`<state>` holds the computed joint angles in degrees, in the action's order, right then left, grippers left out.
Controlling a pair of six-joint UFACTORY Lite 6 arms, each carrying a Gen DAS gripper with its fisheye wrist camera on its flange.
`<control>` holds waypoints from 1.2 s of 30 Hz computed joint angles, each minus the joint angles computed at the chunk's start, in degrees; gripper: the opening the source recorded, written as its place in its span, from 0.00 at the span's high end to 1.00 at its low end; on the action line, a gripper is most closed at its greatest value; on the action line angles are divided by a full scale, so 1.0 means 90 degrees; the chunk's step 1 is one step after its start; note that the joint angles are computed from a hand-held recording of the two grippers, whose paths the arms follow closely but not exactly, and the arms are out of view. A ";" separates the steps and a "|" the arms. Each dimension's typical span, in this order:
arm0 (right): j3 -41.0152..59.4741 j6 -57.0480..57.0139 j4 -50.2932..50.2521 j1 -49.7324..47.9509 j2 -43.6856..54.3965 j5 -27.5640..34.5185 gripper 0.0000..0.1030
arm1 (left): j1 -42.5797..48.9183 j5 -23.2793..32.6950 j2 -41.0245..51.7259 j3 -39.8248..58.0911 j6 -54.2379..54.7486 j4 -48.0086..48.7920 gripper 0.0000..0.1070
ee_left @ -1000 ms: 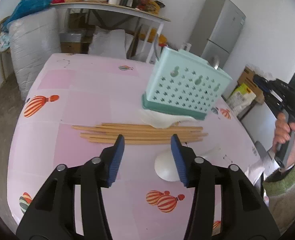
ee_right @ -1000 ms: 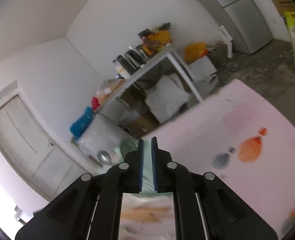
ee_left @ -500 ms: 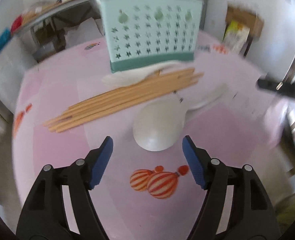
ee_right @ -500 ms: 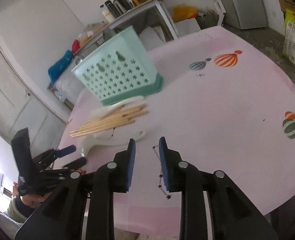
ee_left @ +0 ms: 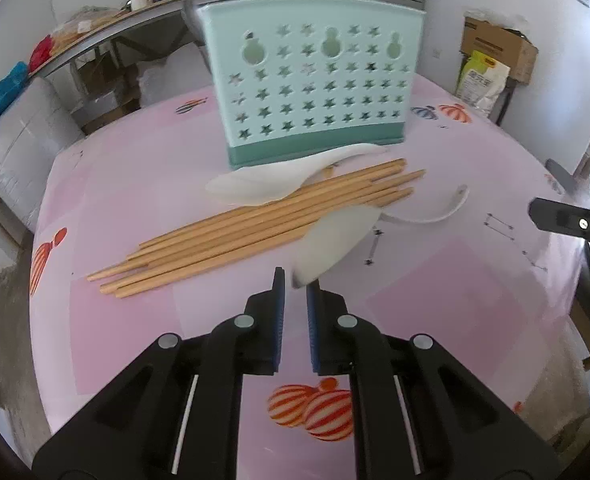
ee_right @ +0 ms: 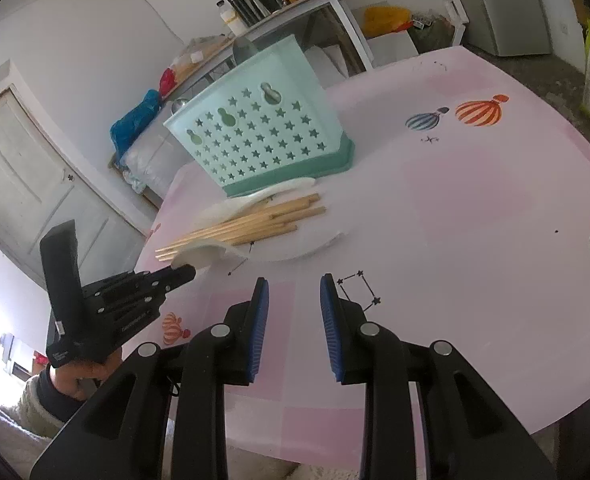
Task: Organize utensils
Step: 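Grasp the white ladle by its handle with the left tool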
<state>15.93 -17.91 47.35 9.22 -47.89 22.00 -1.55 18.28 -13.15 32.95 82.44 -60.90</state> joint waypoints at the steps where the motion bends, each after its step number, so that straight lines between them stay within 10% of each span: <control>1: -0.0005 0.0002 0.0023 0.0047 0.0042 -0.0047 0.74 | 0.0051 0.0023 0.0147 0.0040 0.0106 -0.0130 0.92; 14: -0.0038 -0.0158 0.0289 0.0070 0.0024 -0.0022 0.74 | 0.0792 0.1426 0.0769 0.0321 0.1413 -0.2108 0.89; 36: -0.0007 -0.0182 0.0425 -0.0043 -0.0015 0.0167 0.74 | 0.1256 0.2397 0.1767 0.1104 -0.0792 -0.1050 0.97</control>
<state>15.87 -19.55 51.17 8.83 -48.02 23.51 9.76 39.85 2.76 42.89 75.31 -70.35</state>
